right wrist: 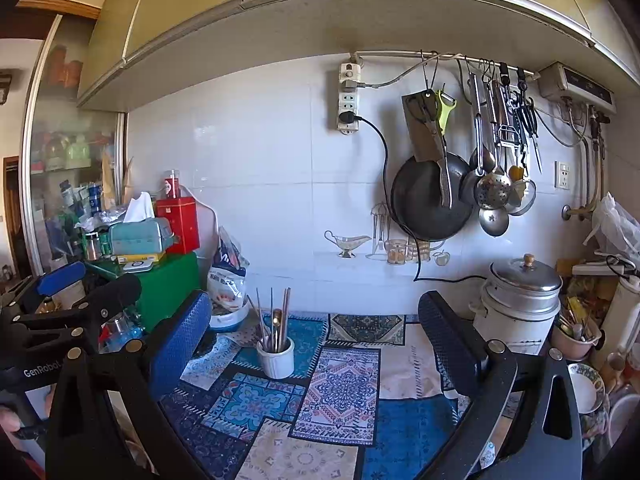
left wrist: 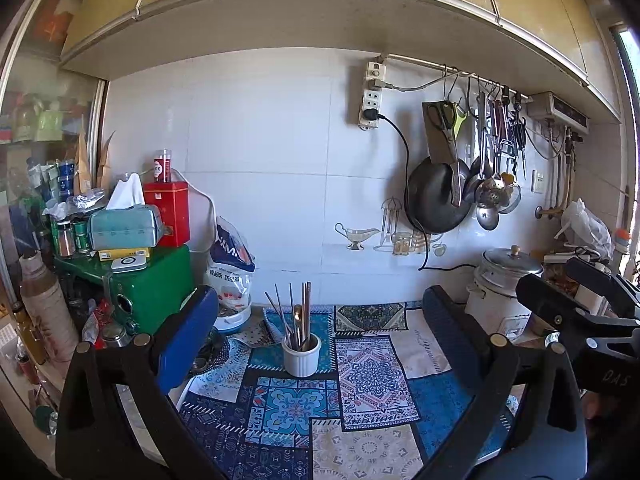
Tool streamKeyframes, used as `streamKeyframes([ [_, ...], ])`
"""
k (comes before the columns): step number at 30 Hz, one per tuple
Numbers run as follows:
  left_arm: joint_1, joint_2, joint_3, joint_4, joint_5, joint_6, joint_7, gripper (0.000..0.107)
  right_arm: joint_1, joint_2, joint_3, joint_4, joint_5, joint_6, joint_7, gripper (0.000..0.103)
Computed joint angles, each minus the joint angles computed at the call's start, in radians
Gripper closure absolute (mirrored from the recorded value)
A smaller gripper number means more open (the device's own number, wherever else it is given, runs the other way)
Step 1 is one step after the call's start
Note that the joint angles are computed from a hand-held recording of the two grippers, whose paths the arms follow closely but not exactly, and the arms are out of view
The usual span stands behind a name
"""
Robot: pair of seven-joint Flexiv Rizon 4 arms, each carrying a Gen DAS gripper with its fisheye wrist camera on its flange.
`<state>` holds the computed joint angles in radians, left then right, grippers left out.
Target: Organize utensils
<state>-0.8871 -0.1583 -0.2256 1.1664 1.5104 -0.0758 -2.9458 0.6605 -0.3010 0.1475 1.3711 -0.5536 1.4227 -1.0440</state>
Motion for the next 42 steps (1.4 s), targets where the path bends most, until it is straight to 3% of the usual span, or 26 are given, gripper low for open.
streamKeyframes([
  [28, 0.006, -0.03, 0.044, -0.036, -0.032, 0.06, 0.025, 0.004, -0.027, -0.014, 0.03, -0.046, 0.092, -0.06, -0.062, 0.0],
  [42, -0.023, -0.049, 0.054, -0.063, -0.019, 0.024, 0.024, 0.004, -0.031, -0.021, 0.049, -0.064, 0.149, -0.059, -0.116, 0.0],
])
